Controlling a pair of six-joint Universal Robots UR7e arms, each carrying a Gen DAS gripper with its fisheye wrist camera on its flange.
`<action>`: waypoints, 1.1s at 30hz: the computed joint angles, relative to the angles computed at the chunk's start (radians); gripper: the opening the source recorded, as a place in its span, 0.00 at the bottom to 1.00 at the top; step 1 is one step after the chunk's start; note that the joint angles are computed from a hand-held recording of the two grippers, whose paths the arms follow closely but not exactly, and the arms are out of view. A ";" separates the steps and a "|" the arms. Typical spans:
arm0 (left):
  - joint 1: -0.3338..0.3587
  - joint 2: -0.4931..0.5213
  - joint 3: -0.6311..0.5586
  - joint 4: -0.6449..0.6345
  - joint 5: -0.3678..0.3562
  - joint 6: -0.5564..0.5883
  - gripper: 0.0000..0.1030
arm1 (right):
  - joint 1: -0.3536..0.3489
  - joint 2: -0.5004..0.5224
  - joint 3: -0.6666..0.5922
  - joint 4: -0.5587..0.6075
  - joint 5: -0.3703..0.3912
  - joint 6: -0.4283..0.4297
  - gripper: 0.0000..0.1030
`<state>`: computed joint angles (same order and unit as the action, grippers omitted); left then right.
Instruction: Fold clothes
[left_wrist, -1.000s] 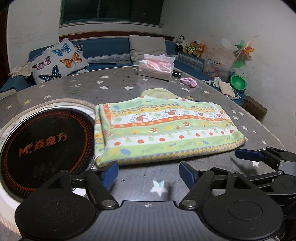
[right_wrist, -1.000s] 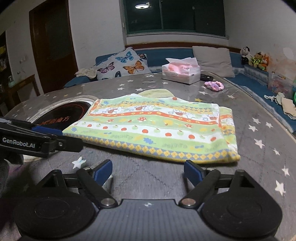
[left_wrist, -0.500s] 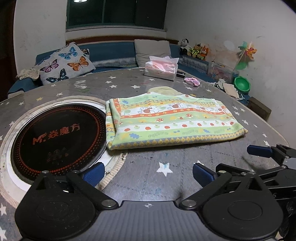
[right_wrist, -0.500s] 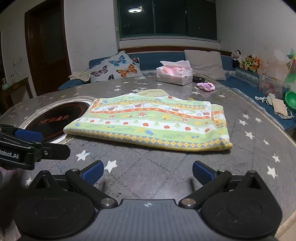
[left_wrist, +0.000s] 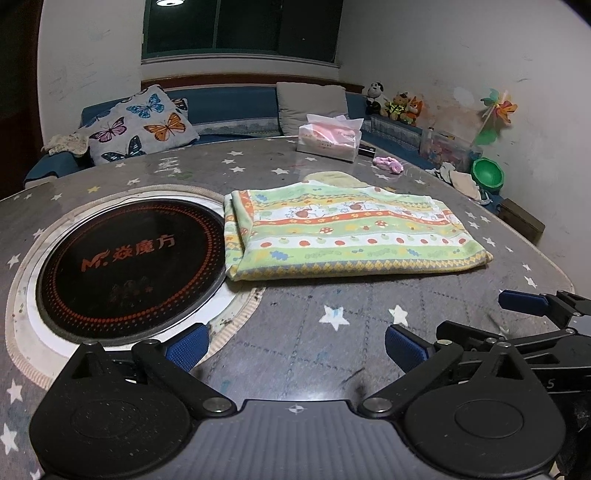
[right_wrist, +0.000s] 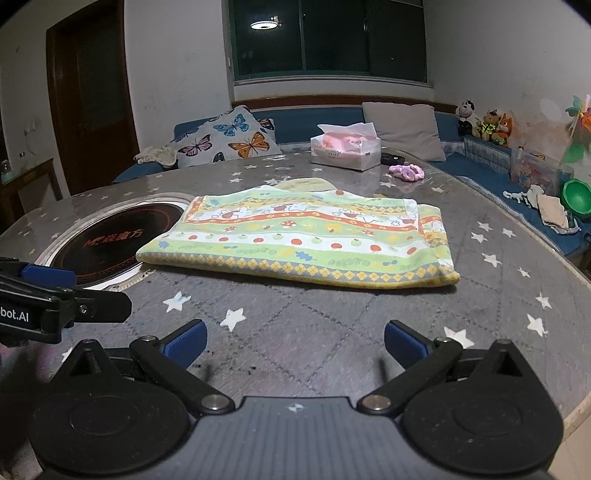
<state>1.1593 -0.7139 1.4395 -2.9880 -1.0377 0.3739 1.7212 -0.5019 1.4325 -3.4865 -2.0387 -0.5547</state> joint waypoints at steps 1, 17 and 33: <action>0.000 -0.002 0.004 -0.003 0.001 0.000 1.00 | 0.000 0.000 0.001 -0.001 0.001 0.001 1.00; -0.012 -0.018 0.047 -0.031 0.032 0.016 1.00 | 0.009 0.000 0.022 -0.018 -0.003 0.011 1.00; -0.014 -0.020 0.057 -0.037 0.037 0.018 1.00 | 0.013 0.001 0.028 -0.024 -0.007 0.012 1.00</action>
